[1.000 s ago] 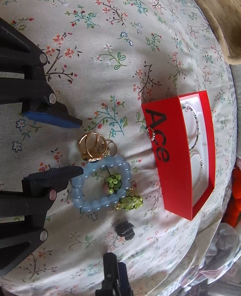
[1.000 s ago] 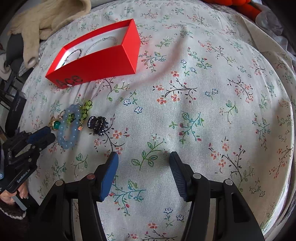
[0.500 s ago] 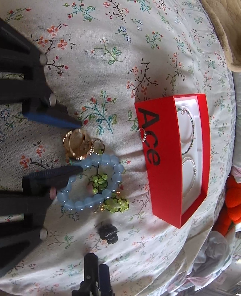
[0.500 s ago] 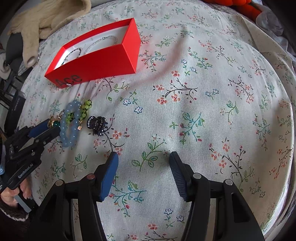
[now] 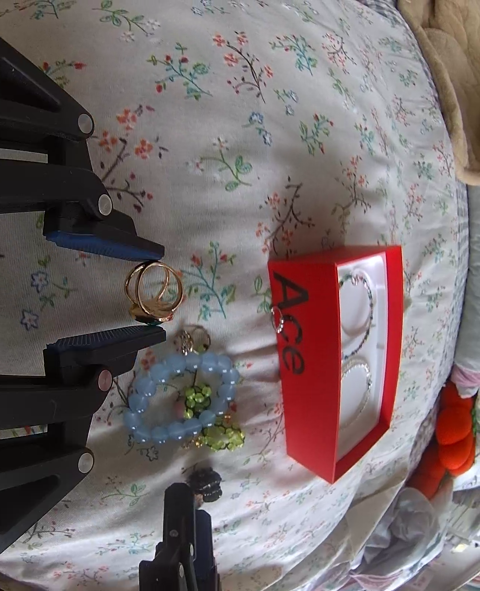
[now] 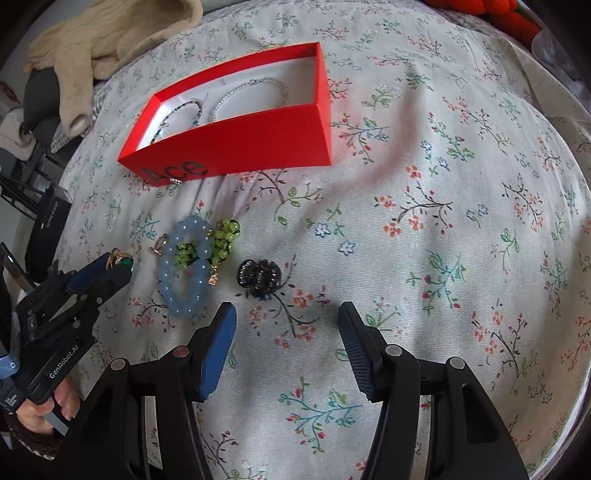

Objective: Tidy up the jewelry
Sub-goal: 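Grasp the black flower ring with the right tool while the left tool holds the gold ring, then lower the gold ring into the box and open the left tool while the right tool carries the black ring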

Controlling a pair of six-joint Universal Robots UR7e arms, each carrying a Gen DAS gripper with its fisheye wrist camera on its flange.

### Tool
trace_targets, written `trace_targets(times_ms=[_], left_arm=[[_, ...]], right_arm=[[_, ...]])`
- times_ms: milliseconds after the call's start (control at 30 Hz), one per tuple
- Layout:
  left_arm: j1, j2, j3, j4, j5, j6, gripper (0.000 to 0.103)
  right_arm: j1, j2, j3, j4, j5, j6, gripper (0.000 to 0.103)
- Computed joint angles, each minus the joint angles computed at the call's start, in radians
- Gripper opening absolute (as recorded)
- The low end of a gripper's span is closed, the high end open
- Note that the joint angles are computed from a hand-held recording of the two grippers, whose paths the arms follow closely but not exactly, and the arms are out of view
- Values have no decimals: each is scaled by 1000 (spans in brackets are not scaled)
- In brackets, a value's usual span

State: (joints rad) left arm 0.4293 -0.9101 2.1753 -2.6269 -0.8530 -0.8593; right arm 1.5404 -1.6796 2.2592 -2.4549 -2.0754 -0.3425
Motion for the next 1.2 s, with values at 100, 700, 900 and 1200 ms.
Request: trace_targets(times_ms=[100, 700, 900, 1200], left_arm=[[2, -12, 8, 5, -2, -13, 30], [0, -16, 2, 25, -6, -29, 30], [1, -21, 2, 19, -2, -33, 30], [-7, -26, -12, -16, 25, 4, 30]], right_arm=[[7, 24, -11, -9, 15, 25, 60], [-16, 29, -21, -32, 70, 60, 26], [-2, 18, -16, -59, 63, 34, 26], [5, -1, -34, -47, 101, 38, 26]])
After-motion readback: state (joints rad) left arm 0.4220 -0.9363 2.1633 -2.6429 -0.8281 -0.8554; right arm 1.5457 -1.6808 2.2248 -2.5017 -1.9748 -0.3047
